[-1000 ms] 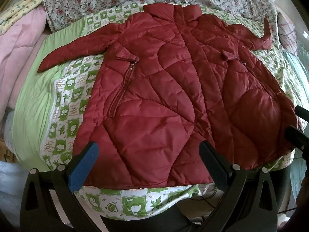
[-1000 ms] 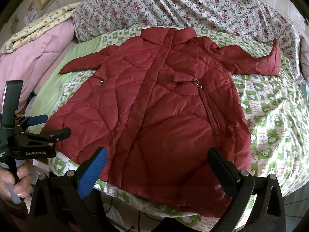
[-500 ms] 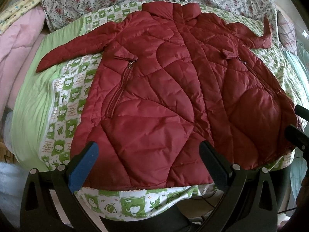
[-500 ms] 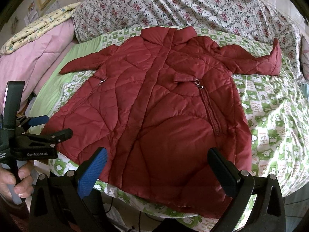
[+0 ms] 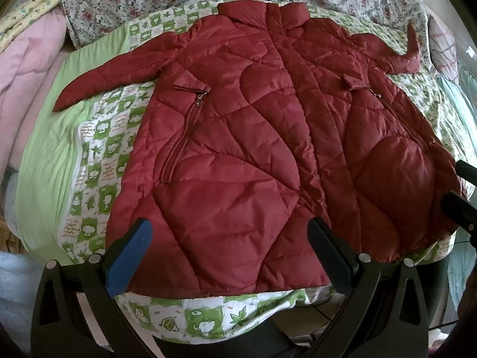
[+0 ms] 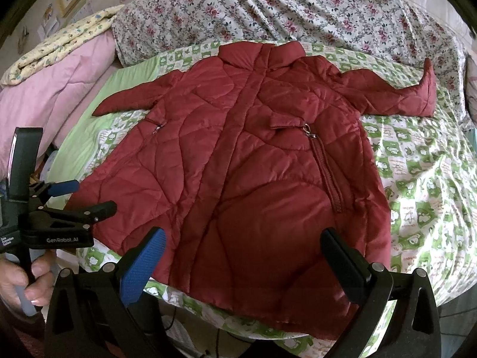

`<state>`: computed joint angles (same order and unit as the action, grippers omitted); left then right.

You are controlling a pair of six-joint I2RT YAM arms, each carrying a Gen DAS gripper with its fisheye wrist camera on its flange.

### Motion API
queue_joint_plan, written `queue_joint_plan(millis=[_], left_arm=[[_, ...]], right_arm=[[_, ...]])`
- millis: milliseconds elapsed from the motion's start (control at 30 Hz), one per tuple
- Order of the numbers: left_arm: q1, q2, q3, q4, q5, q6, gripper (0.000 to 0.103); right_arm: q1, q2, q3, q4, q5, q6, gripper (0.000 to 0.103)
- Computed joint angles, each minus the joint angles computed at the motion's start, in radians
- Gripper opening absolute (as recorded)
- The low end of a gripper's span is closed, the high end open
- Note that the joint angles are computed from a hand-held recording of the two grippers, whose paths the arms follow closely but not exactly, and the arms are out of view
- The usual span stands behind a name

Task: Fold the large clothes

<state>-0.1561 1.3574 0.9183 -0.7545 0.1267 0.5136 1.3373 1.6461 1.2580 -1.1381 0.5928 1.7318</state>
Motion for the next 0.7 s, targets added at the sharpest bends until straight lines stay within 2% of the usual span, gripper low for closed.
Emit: queue_joint_plan(millis=[133, 267, 433, 700], left_arm=[[-0.005, 0.01, 0.011, -0.018, -0.008, -0.002, 0.103], [-0.007, 0.006, -0.006, 0.035, 0.004, -0.01, 0.103], [-0.009, 0.014, -0.007, 0.046, 0.008, -0.013, 0.103], [-0.016, 0.033, 0.004, 0.044, 0.0, -0.016, 0.103]], right_arm=[[0.002, -0.009, -0.011, 0.006, 0.001, 0.003, 0.103], [-0.003, -0.01, -0.017, 0.025, 0.001, 0.0, 0.103], [-0.011, -0.074, -0.078, 0.102, -0.005, -0.002, 0.103], [-0.018, -0.087, -0.097, 0.104, 0.001, -0.008, 0.103]])
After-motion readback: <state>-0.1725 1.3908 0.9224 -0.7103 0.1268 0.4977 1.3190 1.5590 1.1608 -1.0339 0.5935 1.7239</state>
